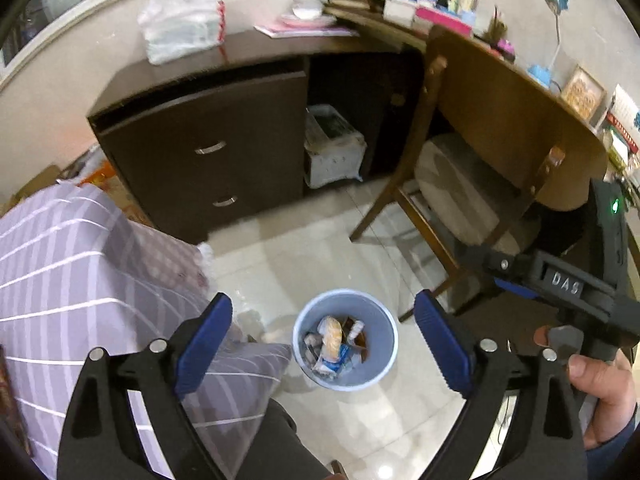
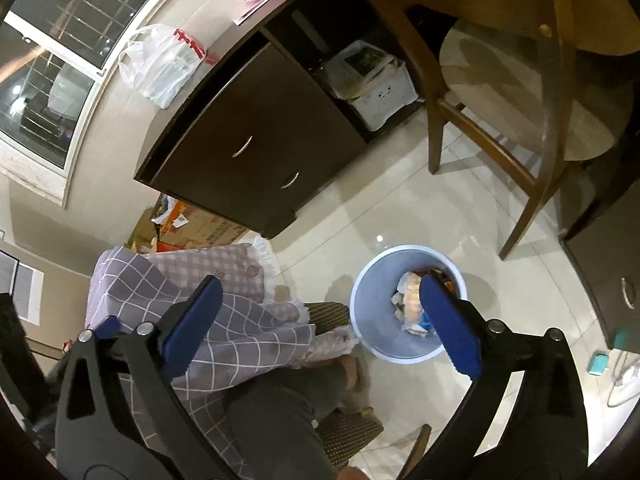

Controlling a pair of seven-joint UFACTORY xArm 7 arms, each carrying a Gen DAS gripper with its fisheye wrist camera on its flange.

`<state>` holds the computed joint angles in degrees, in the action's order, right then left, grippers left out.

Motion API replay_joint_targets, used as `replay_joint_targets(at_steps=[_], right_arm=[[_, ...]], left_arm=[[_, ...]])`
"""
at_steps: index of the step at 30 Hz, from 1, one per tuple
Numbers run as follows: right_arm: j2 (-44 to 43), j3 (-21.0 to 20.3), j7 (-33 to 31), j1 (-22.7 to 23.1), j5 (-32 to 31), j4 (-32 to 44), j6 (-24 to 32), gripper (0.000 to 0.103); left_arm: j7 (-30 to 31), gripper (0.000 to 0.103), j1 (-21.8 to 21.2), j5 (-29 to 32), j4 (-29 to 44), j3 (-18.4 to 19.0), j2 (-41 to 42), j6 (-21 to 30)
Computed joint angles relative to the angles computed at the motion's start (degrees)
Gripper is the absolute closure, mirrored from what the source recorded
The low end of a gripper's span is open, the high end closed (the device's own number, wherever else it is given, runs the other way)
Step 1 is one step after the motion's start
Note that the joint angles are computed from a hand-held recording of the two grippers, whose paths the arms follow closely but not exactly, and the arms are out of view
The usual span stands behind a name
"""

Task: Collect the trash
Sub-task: 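Carry both items to the wastebasket and open both tools over it, then swing both tools back toward the table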

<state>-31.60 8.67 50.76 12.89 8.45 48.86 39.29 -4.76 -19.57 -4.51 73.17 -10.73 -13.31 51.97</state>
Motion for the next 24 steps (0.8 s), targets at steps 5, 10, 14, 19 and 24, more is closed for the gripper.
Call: replay_joint_targets(at_steps=[5, 10, 14, 19, 24], right_arm=[[-0.9, 1.9, 2.0, -0.9, -2.5, 2.5, 1.7, 0.006], [1.2, 4.4, 3.8, -1.2, -5.5, 8.5, 2.6, 0.006], [5.6, 6.6, 3.7, -0.2, -8.3, 15.6, 2.5, 0.006], [12.3, 9.5, 4.4, 1.5, -13.2, 25.6, 3.0, 0.006], [19.3, 11.6, 6.0, 4.8, -18.4, 35.3, 4.3, 0.006]], left_arm=[[0.1, 0.009, 0.5, -0.6, -0.7, 0.6, -3.6, -1.6], [0.0, 0.009, 1.5, -0.2, -1.8, 1.2, -8.2, -3.0], [0.2, 0.008, 3.2, 0.5, -2.8, 2.2, -12.4, -4.6], [1.2, 0.007, 5.6, 1.1, -3.9, 4.0, -16.7, -5.1], [2.6, 0.007, 7.1, -1.2, -5.0, 6.9, -20.0, -4.0]])
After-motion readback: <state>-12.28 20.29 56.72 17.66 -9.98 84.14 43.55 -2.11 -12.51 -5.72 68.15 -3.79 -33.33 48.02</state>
